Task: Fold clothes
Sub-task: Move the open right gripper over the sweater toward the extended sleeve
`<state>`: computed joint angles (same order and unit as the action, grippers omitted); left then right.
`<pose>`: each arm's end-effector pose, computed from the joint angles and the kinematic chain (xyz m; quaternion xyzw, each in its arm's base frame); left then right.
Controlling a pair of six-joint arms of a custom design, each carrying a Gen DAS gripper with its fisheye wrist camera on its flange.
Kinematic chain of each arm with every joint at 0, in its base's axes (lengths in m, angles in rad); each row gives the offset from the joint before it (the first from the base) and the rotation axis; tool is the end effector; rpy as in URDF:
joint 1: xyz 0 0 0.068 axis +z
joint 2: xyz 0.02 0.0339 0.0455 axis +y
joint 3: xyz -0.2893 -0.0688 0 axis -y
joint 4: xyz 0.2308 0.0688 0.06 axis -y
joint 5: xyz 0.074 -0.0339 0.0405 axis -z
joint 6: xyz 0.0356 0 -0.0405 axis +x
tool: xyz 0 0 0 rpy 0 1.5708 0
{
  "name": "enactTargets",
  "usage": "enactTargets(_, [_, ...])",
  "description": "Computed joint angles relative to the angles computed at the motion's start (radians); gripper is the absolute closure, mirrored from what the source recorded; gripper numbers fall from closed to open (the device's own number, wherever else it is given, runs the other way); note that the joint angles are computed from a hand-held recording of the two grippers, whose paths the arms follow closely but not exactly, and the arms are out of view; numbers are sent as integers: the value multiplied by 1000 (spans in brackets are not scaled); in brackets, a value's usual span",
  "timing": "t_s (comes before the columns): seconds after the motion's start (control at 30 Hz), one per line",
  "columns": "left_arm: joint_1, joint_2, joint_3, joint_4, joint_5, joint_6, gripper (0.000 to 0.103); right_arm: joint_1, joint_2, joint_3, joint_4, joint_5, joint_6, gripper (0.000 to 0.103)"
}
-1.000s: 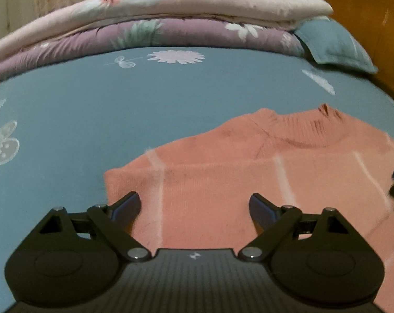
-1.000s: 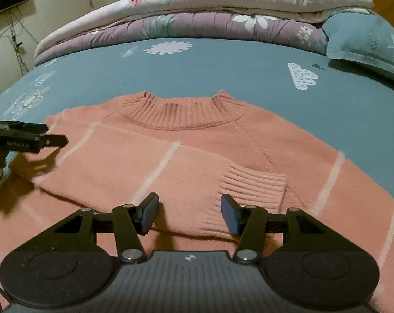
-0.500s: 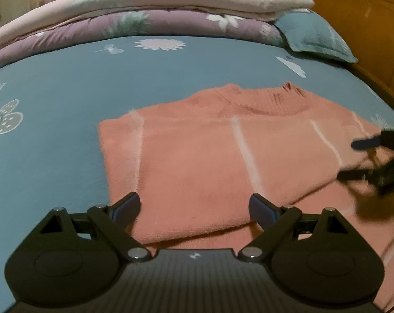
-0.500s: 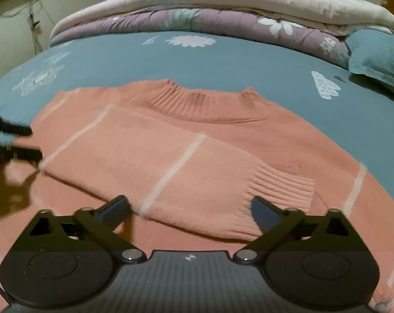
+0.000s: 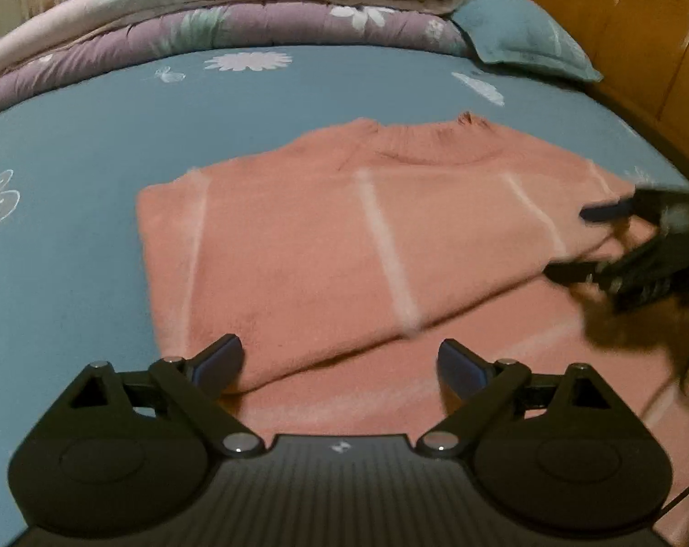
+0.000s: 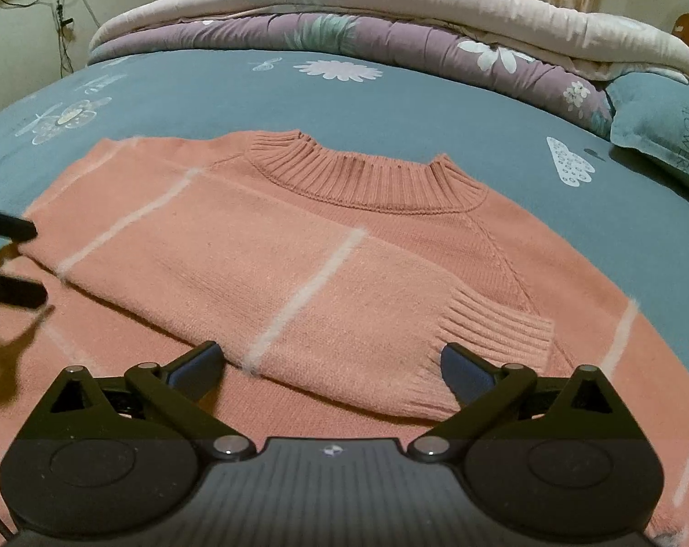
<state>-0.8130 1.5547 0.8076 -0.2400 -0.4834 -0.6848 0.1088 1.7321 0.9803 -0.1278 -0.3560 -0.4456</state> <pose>0.2069 -0.1946 0.2019 -0.0092 0.9324 -0.0223 0.3607 0.3411 0.0497 0.2025 -0.3111 0.8742 0.1084 0.3566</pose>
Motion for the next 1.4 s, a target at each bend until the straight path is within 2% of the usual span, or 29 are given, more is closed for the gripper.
enactTargets(0.13, [-26,-26,60,-99,-15,-37,10,-2,0,6,-10,-3,-6,0])
enactTargets(0.27, [-20,-78,23,-104,96,-80,9,0,-2,-2,2,2,-2,0])
enactTargets(0.33, [-13,-63,10,-112,79,-112,9,0,-3,-4,4,2,0,0])
enactTargets(0.43, [21,-77,-35,-26,58,-154,9,2,-5,-6,5,4,2,0])
enactTargets(0.53, [70,-81,-71,52,88,-218,10,4,-5,-4,0,7,3,0])
enactTargets(0.67, [5,-68,-51,-23,22,-217,12,-3,-7,0,-10,0,-6,0])
enactTargets(0.8, [-34,-76,19,-159,-7,-235,12,-4,-5,25,-50,4,-17,0])
enactTargets(0.87, [-52,-99,31,-168,-32,-243,11,1,-10,52,-101,18,-26,0])
enactTargets(0.93, [-59,-111,29,-126,-29,-211,8,-9,-33,56,-140,15,-38,0])
enactTargets(1.1, [-100,-4,89,-160,-31,-163,8,-71,-112,-5,-207,-7,-60,0])
enactTargets(1.17, [-113,49,117,-223,-18,-186,8,-110,-133,-35,-241,-19,-59,0])
enactTargets(1.23, [-149,58,112,-246,-55,-216,8,-153,-185,-89,-246,-34,-88,0])
enactTargets(1.4, [-200,4,141,-335,-87,-259,8,-253,-281,-132,-327,-57,-127,0])
